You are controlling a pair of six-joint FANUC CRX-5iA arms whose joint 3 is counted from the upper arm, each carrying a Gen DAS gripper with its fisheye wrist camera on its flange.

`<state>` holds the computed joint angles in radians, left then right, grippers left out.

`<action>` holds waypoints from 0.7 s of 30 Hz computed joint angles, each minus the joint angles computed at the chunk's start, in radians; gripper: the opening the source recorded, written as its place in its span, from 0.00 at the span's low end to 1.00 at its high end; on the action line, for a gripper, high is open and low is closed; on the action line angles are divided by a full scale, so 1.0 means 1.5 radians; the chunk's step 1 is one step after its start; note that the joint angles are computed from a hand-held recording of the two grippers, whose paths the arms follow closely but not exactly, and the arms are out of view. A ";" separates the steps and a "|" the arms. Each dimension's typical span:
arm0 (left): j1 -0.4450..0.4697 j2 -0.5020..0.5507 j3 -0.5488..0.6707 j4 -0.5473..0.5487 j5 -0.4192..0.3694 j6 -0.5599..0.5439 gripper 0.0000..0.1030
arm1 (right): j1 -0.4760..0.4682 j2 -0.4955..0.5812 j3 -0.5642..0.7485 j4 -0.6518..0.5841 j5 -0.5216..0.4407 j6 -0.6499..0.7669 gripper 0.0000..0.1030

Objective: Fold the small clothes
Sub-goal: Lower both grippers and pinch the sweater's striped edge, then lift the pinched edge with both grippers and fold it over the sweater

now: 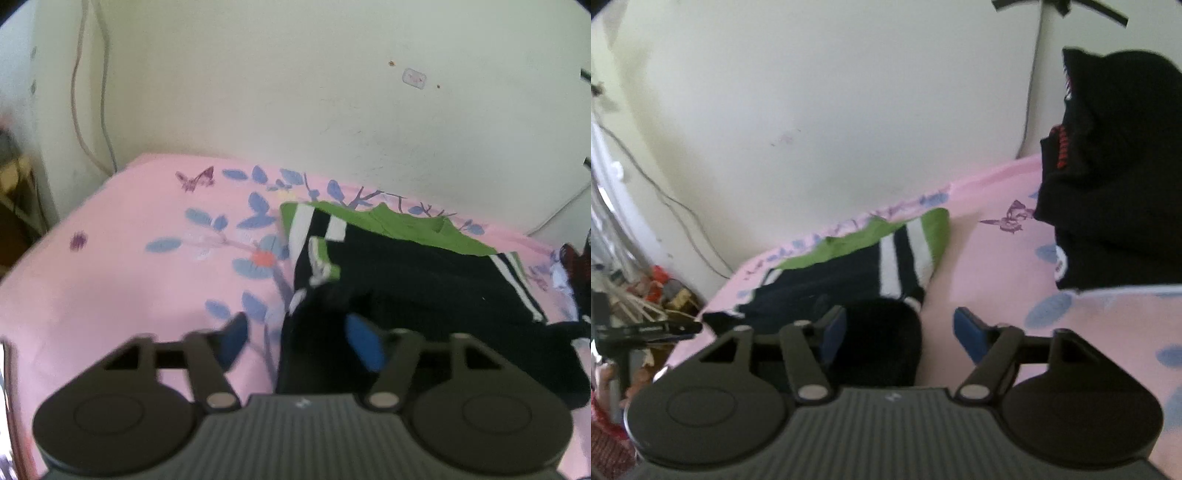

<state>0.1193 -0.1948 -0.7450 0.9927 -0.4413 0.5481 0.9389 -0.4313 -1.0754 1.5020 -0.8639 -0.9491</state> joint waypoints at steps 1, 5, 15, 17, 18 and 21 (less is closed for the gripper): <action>0.002 -0.005 -0.017 0.047 -0.008 -0.035 0.76 | 0.020 0.000 -0.005 -0.001 -0.017 0.003 0.70; 0.003 -0.012 -0.038 0.064 -0.023 -0.064 0.83 | 0.046 0.037 0.011 -0.032 -0.027 0.060 0.70; 0.019 -0.008 -0.025 -0.047 -0.037 0.010 0.11 | 0.024 0.070 0.034 -0.011 0.009 0.066 0.07; 0.042 -0.045 -0.042 -0.013 -0.077 -0.023 0.08 | 0.027 0.021 0.016 0.017 0.038 0.032 0.06; 0.073 -0.066 -0.048 -0.007 -0.123 -0.038 0.08 | 0.049 -0.006 0.012 0.005 0.035 0.037 0.06; 0.152 -0.116 -0.063 -0.038 -0.214 -0.041 0.09 | 0.150 -0.041 0.020 -0.075 -0.024 0.078 0.06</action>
<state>0.3466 -0.3685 -0.8399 0.9362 -0.7628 0.4864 1.1635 -0.4925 -1.0452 1.3897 -0.8994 -0.8324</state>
